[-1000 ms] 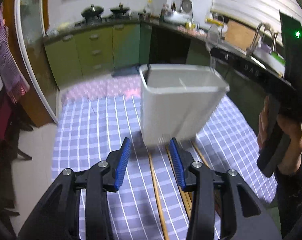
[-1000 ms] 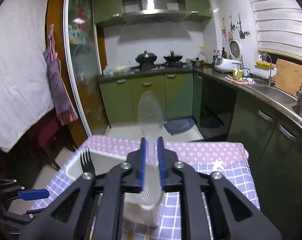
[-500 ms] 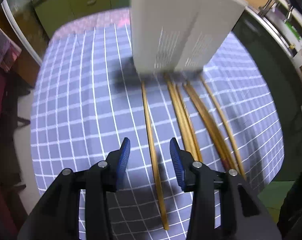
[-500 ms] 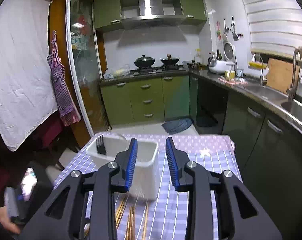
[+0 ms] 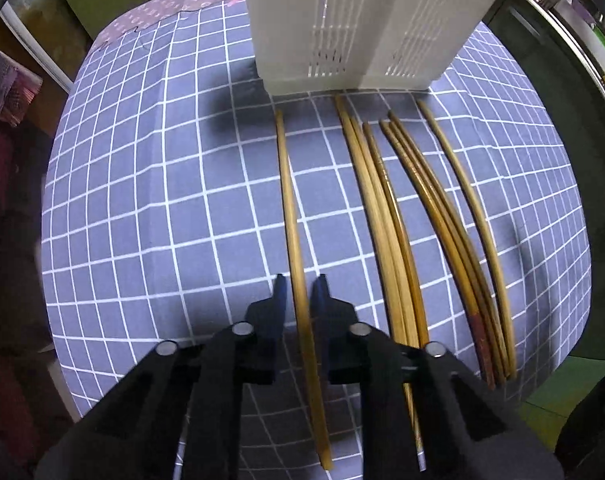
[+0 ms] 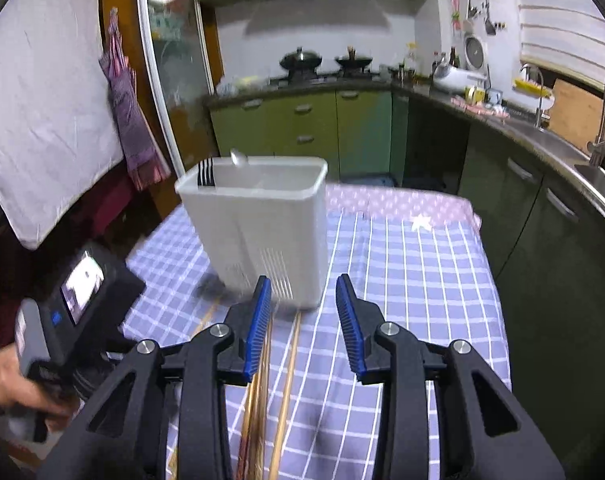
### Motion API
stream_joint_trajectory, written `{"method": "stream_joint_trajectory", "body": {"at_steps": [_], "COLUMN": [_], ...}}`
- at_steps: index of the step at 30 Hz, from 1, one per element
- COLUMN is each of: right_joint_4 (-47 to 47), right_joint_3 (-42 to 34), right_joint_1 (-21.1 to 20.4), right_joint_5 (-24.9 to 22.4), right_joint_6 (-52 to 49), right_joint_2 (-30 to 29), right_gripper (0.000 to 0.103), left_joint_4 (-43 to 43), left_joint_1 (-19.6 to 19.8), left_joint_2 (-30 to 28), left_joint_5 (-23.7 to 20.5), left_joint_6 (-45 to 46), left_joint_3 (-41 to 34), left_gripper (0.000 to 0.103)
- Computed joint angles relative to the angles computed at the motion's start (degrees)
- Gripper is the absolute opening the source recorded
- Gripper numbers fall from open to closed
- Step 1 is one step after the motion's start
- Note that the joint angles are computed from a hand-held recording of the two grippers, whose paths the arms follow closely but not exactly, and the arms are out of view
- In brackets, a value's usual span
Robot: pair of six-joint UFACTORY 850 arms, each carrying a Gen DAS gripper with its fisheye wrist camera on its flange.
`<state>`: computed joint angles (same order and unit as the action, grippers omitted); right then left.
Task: Organize utensils
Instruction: 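Grasp a wooden chopstick with the left gripper while the right gripper grasps another chopstick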
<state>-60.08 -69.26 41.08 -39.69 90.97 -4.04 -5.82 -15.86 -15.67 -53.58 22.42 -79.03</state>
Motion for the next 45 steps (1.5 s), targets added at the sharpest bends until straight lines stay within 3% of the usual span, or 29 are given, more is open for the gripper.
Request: {"method": "stream_joint_trajectory", "body": {"at_steps": [4,8,13,15,20,25,35,39,45], "right_joint_4": [7.3,24.63,42.11,50.39,59.31,60.91,57.93,54.79,53.4], "right_joint_3": [-0.17,-1.41,-2.99,-3.71,-7.28,-10.74,-18.22,-22.13,-24.13], "right_joint_1": [-0.99,-3.94,-6.86,-8.41,-10.27,-10.75,-9.59,-8.61,-7.97], "right_joint_5": [0.22,3.04,2.77,2.12,-2.99,-6.55,-12.84,-16.91,-17.64], "right_joint_6": [-6.51,-22.56,-38.67,-45.57,-53.57,-55.42,-53.83,-51.78,-51.23], "right_joint_2": [-0.83,-2.24,-4.71,-5.99,-10.01,-13.87,-20.82,-23.52,-25.13], "right_gripper": [0.034,0.034,0.034,0.034,0.03,0.022,0.019,0.009,0.007], "left_joint_4": [-0.3,-2.09,-5.26,-6.48,-11.58,-16.61,-22.59,-23.87,-26.09], "left_joint_1": [-0.5,0.26,3.26,3.73,5.57,7.08,9.22,9.71,10.34], "left_joint_2": [-0.95,-1.65,0.02,1.23,5.26,8.83,12.62,13.37,14.44], "left_joint_5": [-0.74,-1.2,-0.63,0.35,4.05,7.3,9.76,10.22,10.89], "left_joint_6": [-0.04,0.79,5.07,6.62,12.08,16.56,23.27,25.17,28.21], "left_joint_3": [-1.32,-2.52,-2.61,-2.31,-0.47,2.02,5.16,6.15,7.46], "left_gripper": [0.008,0.007,0.007,0.007,0.007,0.007,0.007,0.007,0.007]}}
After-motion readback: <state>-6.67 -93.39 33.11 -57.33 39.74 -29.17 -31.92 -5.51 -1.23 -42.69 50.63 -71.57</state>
